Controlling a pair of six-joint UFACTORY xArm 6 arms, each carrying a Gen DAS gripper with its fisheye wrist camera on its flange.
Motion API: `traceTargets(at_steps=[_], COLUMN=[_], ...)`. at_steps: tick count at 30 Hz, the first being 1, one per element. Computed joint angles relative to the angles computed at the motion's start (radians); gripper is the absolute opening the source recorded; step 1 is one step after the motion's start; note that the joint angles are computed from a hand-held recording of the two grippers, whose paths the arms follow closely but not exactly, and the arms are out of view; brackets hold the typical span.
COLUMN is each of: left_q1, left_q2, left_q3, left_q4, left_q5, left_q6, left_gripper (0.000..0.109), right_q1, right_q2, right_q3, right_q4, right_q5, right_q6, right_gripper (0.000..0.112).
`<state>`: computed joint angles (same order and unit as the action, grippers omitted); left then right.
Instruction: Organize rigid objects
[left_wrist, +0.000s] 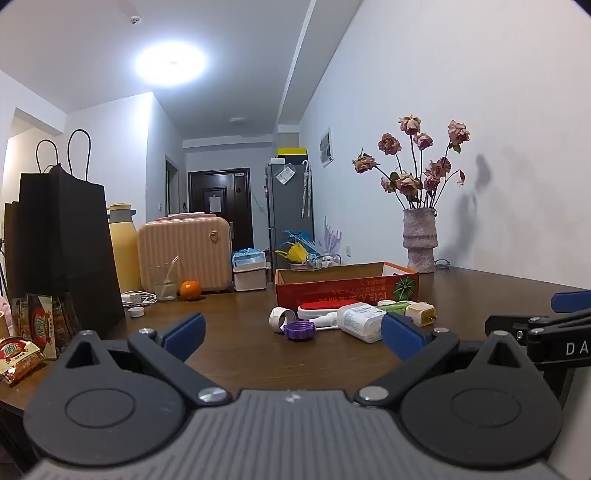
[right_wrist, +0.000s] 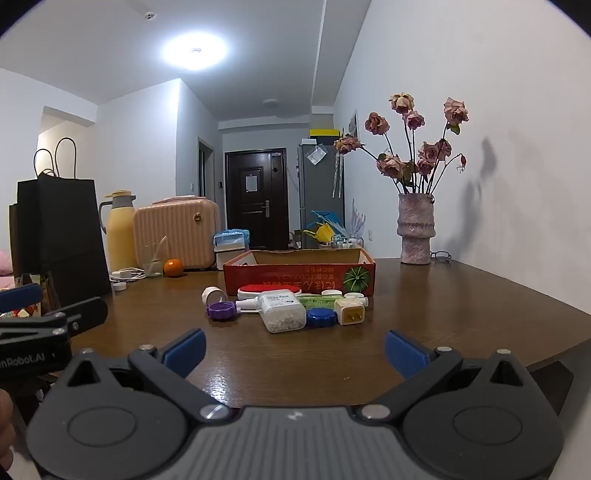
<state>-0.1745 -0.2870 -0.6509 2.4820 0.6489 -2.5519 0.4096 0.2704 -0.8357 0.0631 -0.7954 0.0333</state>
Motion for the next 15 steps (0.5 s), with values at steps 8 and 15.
traceTargets(at_steps=[8,15], left_q1=[0.0,-0.007], left_q2=[0.008,0.004], left_q3=[-0.003,0.006], left_q4=[0.002,-0.01], left_q5=[0.003,0.012], left_q6=[-0.001,0.005], left_gripper=[0.103,0.103], right_q1=[-0.001,0.001], right_q2=[-0.006,-0.01], right_q3=[0.005,0.003], right_q4=[-0.003,0.0], right_q5=[0.006,0.011], right_q6=[0.008,0.007], right_gripper=[0.103,0.103])
